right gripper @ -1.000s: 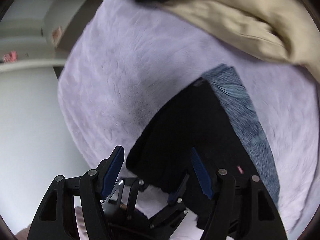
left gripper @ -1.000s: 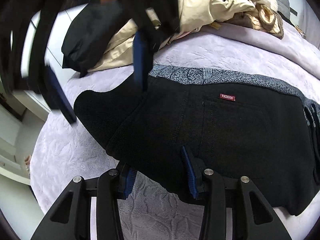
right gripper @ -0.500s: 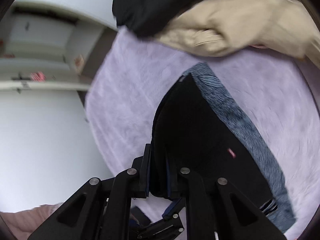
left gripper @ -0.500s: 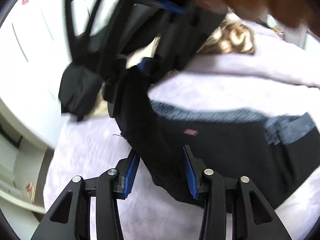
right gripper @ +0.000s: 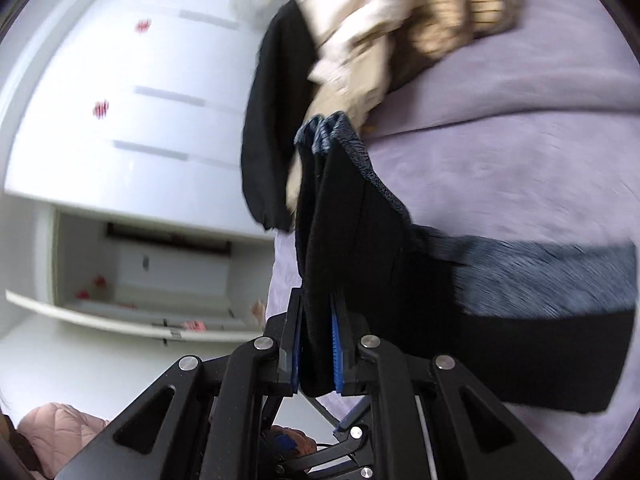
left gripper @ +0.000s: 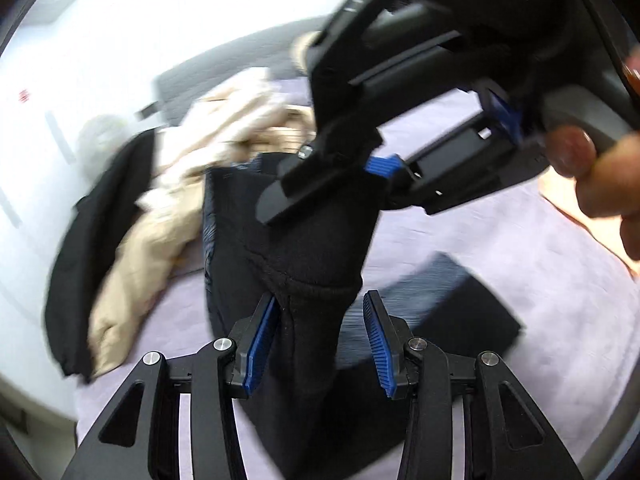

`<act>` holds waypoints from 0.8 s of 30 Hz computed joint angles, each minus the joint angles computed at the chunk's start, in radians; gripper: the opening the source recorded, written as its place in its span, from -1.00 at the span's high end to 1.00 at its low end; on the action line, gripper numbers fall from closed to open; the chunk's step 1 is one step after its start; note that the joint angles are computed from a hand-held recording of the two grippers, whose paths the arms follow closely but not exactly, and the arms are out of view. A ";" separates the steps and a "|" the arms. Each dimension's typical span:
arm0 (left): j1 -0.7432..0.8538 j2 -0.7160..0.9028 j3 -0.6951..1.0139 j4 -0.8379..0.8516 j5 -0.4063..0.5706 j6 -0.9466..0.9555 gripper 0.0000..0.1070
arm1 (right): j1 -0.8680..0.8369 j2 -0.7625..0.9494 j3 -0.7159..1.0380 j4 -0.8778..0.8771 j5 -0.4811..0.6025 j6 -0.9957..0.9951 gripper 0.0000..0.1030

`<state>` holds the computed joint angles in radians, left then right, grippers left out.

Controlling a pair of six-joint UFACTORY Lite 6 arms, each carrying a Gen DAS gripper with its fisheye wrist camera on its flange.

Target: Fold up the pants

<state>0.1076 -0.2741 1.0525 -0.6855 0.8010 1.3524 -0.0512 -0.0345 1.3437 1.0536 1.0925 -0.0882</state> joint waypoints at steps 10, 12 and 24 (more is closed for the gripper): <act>-0.633 -0.173 -0.447 0.531 -0.323 -0.609 0.17 | -0.733 -0.417 -0.904 0.020 0.232 -0.460 0.75; -0.694 -0.159 -0.476 0.634 -0.350 -0.738 0.17 | -0.820 -0.372 -0.970 -0.019 0.224 -0.556 0.75; -0.277 -0.123 -0.275 0.344 -0.009 -0.351 -0.31 | -0.745 -0.399 -0.974 -0.127 0.093 -0.533 0.68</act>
